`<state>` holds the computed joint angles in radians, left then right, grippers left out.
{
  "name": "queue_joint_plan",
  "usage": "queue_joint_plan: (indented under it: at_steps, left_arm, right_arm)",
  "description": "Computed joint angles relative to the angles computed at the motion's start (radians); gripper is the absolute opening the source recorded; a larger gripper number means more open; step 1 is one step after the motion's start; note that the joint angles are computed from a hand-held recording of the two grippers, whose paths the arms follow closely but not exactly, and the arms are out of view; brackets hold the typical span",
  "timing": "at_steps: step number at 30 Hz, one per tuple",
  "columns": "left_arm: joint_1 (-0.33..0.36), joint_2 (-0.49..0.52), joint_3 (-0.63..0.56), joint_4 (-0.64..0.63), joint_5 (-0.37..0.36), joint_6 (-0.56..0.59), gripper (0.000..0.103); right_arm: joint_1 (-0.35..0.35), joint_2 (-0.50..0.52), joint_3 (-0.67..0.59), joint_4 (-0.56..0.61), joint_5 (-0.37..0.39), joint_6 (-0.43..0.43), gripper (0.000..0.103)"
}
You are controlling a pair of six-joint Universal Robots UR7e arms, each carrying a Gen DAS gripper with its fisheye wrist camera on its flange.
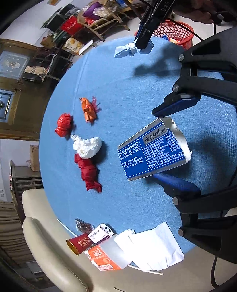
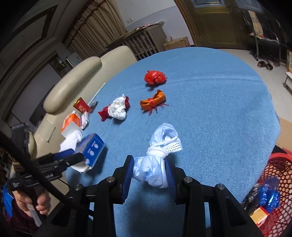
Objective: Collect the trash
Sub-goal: 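Lift the blue carton with the left tool while the right tool holds the mask raised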
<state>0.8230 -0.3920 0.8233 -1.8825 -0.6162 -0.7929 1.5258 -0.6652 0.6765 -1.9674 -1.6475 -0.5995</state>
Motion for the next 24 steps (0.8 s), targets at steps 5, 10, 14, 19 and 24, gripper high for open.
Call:
queue_joint_plan:
  at_steps: [5, 10, 14, 19, 24]
  left_arm:
    - [0.011, 0.009, -0.019, 0.075, -0.047, -0.014, 0.066]
    - [0.019, -0.016, 0.016, 0.027, -0.095, -0.007, 0.066]
    - [0.026, -0.031, 0.036, -0.021, -0.125, -0.010, 0.067]
    - [0.030, -0.034, 0.043, -0.051, -0.151, -0.011, 0.067]
    - [0.032, -0.042, 0.056, -0.087, -0.183, -0.008, 0.067]
  right_arm:
    - [0.000, 0.011, 0.020, 0.002, -0.081, -0.007, 0.037]
    - [-0.001, 0.027, 0.013, 0.005, -0.123, 0.001, 0.040]
    - [-0.003, 0.063, -0.069, 0.082, -0.121, 0.062, 0.065]
    - [-0.011, 0.090, -0.138, 0.151, -0.081, 0.133, 0.065]
    - [-0.009, 0.089, -0.125, 0.120, -0.099, 0.146, 0.065]
